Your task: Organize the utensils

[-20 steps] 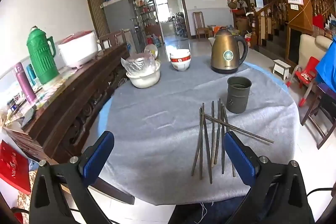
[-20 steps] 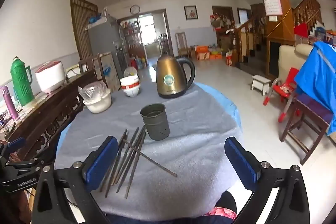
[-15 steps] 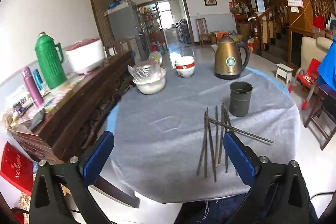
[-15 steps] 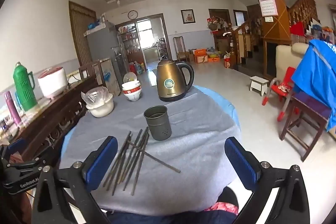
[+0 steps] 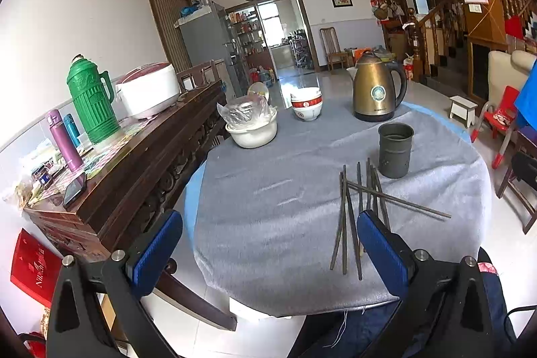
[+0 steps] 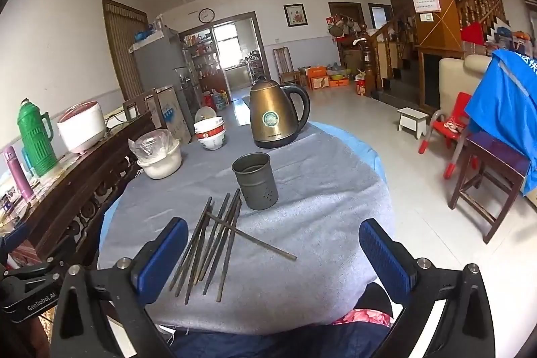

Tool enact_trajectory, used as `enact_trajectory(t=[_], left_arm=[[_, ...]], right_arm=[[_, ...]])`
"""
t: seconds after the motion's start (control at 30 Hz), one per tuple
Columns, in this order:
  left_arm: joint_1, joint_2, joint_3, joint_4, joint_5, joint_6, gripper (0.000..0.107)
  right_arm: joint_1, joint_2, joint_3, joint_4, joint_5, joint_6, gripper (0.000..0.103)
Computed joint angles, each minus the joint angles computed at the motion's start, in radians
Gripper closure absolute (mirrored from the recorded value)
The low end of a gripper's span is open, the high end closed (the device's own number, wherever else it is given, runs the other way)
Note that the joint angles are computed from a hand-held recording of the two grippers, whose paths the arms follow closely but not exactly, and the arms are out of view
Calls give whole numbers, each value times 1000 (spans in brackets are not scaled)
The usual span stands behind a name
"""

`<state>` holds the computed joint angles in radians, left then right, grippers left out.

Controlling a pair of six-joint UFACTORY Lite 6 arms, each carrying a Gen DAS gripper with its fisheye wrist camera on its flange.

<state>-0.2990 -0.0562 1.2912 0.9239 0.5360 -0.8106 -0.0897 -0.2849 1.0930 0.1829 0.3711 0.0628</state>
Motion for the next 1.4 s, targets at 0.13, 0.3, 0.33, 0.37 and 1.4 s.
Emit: enact_trajectory(t=[0.13, 0.3, 0.33, 0.37, 1.4], left_arm=[[-4, -5, -14, 0, 4, -4, 4], [-2, -7, -26, 4, 8, -8, 4], [1, -8, -29, 2, 7, -6, 4], [2, -8, -30, -1, 7, -4, 4], [20, 1, -27, -33, 5, 24, 4]], right_arm=[[16, 0, 2, -20, 16, 13, 0], [46, 3, 3, -38, 21, 42, 0], [53, 0, 0, -43, 21, 49, 0], [58, -3, -3, -51, 22, 57, 0], [133, 17, 20, -104, 41, 107, 0]])
